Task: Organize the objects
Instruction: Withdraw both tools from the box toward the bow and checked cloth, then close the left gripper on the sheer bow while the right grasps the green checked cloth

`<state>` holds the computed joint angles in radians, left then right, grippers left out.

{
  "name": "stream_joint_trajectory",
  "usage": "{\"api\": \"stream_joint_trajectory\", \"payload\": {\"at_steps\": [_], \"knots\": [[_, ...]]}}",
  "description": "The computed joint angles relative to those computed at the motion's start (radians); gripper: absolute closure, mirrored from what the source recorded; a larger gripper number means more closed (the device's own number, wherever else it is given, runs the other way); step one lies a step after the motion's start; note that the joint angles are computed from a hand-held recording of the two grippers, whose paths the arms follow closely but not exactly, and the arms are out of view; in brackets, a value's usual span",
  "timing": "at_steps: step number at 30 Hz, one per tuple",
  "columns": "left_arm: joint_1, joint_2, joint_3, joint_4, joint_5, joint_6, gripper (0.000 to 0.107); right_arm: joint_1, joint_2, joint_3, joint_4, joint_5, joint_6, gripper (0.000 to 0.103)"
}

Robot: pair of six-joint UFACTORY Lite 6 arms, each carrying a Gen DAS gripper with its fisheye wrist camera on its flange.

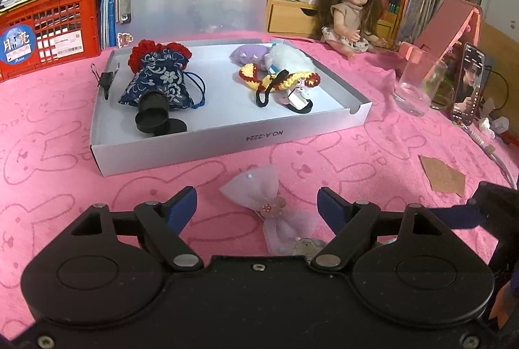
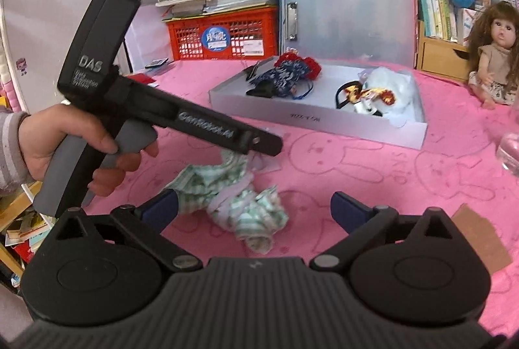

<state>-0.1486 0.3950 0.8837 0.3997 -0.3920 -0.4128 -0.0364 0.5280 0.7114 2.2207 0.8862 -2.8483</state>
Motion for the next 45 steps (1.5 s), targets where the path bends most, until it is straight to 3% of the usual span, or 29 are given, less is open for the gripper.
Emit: {"api": "stream_joint_trajectory", "payload": {"at_steps": [12, 24, 28, 33, 45], "knots": [[-0.018, 0.018, 0.003, -0.005, -0.011, -0.017, 0.033, 0.06, 0.007, -0.028, 0.07, 0.006, -0.055, 0.0], [-0.029, 0.014, -0.009, -0.03, -0.022, 0.001, 0.062, 0.111, 0.039, -0.01, 0.113, -0.007, -0.048, 0.0], [-0.029, 0.009, -0.018, -0.071, -0.029, 0.04, 0.077, 0.118, 0.051, 0.003, 0.13, -0.009, -0.036, 0.0], [-0.019, -0.004, -0.027, -0.07, -0.036, 0.039, 0.084, 0.124, 0.058, 0.008, 0.139, -0.006, -0.039, 0.0], [-0.01, -0.026, -0.036, -0.094, -0.04, 0.05, 0.085, 0.112, 0.061, 0.005, 0.121, 0.015, -0.021, 0.007]]}}
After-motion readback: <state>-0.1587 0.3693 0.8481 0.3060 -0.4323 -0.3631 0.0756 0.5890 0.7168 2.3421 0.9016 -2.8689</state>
